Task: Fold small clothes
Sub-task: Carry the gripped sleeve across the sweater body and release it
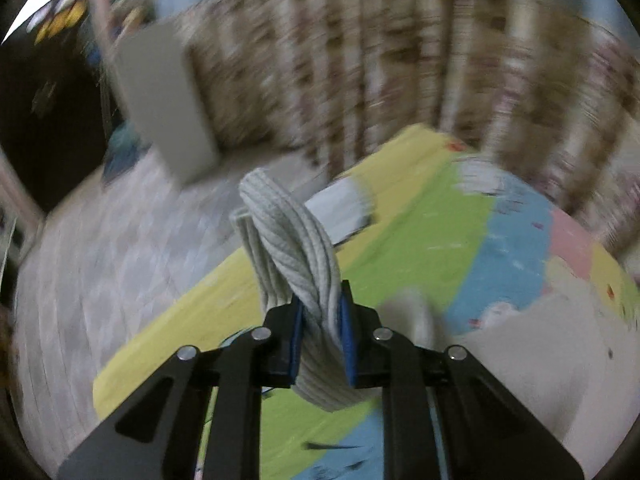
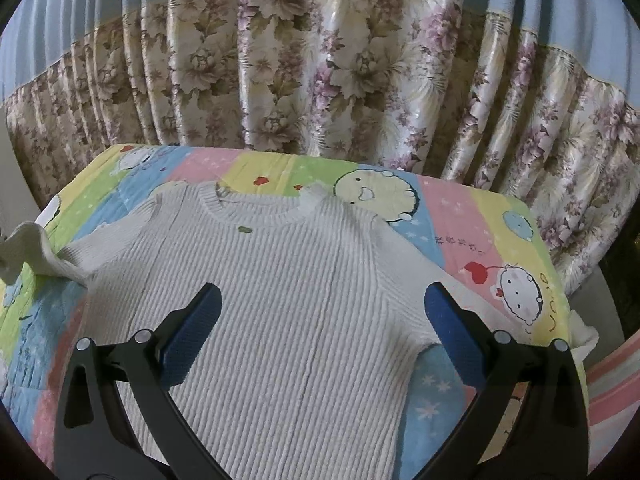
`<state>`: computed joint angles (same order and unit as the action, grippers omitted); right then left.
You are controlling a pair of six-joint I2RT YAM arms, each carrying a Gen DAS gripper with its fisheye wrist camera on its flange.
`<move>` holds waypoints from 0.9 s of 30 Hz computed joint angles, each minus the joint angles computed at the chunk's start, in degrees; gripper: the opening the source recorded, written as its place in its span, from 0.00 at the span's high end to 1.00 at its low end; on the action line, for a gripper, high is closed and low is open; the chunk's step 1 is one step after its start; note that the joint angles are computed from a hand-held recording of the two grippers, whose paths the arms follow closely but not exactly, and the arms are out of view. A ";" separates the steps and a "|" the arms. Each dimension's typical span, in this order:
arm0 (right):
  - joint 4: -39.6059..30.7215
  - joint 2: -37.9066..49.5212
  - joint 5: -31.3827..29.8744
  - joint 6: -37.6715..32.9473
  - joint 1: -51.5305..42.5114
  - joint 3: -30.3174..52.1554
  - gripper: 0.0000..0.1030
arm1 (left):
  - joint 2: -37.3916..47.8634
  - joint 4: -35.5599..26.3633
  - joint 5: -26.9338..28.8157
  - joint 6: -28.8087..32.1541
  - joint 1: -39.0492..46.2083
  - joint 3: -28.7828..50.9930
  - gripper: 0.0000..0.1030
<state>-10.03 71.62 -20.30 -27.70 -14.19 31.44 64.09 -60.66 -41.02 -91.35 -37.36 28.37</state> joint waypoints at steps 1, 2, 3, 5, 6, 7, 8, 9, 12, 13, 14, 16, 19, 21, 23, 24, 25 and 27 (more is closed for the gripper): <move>0.38 0.35 0.03 -0.06 -0.38 0.03 0.03 | 2.89 2.98 -1.54 3.26 -0.89 1.80 0.84; 1.03 0.71 0.04 -0.12 -0.95 0.04 0.03 | 5.65 6.13 -2.58 7.26 -1.16 3.46 0.84; 1.65 1.15 0.16 -0.24 -1.54 0.09 0.03 | 7.92 9.77 -3.30 11.00 -1.72 4.53 0.84; 2.45 2.57 0.51 -0.48 -2.53 0.53 0.03 | 13.44 18.39 -3.89 20.67 -2.57 7.12 0.84; 2.75 3.36 0.59 -0.53 -3.01 0.76 0.03 | 17.44 22.09 -3.52 24.67 -3.49 8.89 0.84; 3.05 4.10 0.64 -0.51 -3.48 0.92 0.03 | 20.38 26.35 -2.45 29.28 -3.41 10.31 0.84; 3.41 5.13 0.78 -0.37 -4.02 1.11 0.03 | 23.67 32.58 -0.08 34.48 -3.10 11.41 0.84; 3.66 6.11 0.84 -0.19 -4.49 1.25 0.03 | 25.67 35.57 1.62 37.44 -3.02 12.73 0.84; 4.04 9.54 0.96 0.68 -5.91 2.31 0.03 | 33.98 43.00 5.81 44.93 -3.63 18.30 0.84; 4.14 10.64 0.97 1.04 -6.32 2.65 0.03 | 36.51 44.42 6.78 45.97 -4.06 20.12 0.84; 4.08 11.65 0.86 1.30 -6.64 3.02 0.03 | 39.63 45.90 8.42 47.02 -4.96 22.42 0.84; 4.31 14.06 1.03 1.64 -6.91 4.04 0.03 | 43.41 47.54 10.35 48.41 -6.10 25.34 0.84; 4.74 16.83 2.42 0.96 -6.81 5.06 0.03 | 49.34 47.93 11.69 51.35 -8.05 30.84 0.84; 5.90 17.72 4.04 0.34 -6.35 4.82 0.03 | 53.55 46.72 12.49 51.48 -9.88 34.49 0.84; 7.34 18.61 5.78 -0.73 -5.77 4.42 0.03 | 56.62 46.09 13.66 51.58 -10.24 36.83 0.84; 7.61 19.01 6.18 -1.31 -5.65 4.42 0.03 | 57.90 45.56 13.63 51.44 -10.71 37.90 0.83; 7.96 19.32 7.05 -1.93 -5.29 4.33 0.03 | 58.46 44.80 13.63 51.46 -11.14 38.57 0.81; 8.88 19.64 8.58 -2.78 -4.70 4.12 0.03 | 59.50 43.86 14.07 51.82 -11.45 39.92 0.67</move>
<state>-1.15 91.26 -11.71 -30.49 -18.89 35.57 123.59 -16.80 -26.95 -39.53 -48.81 68.29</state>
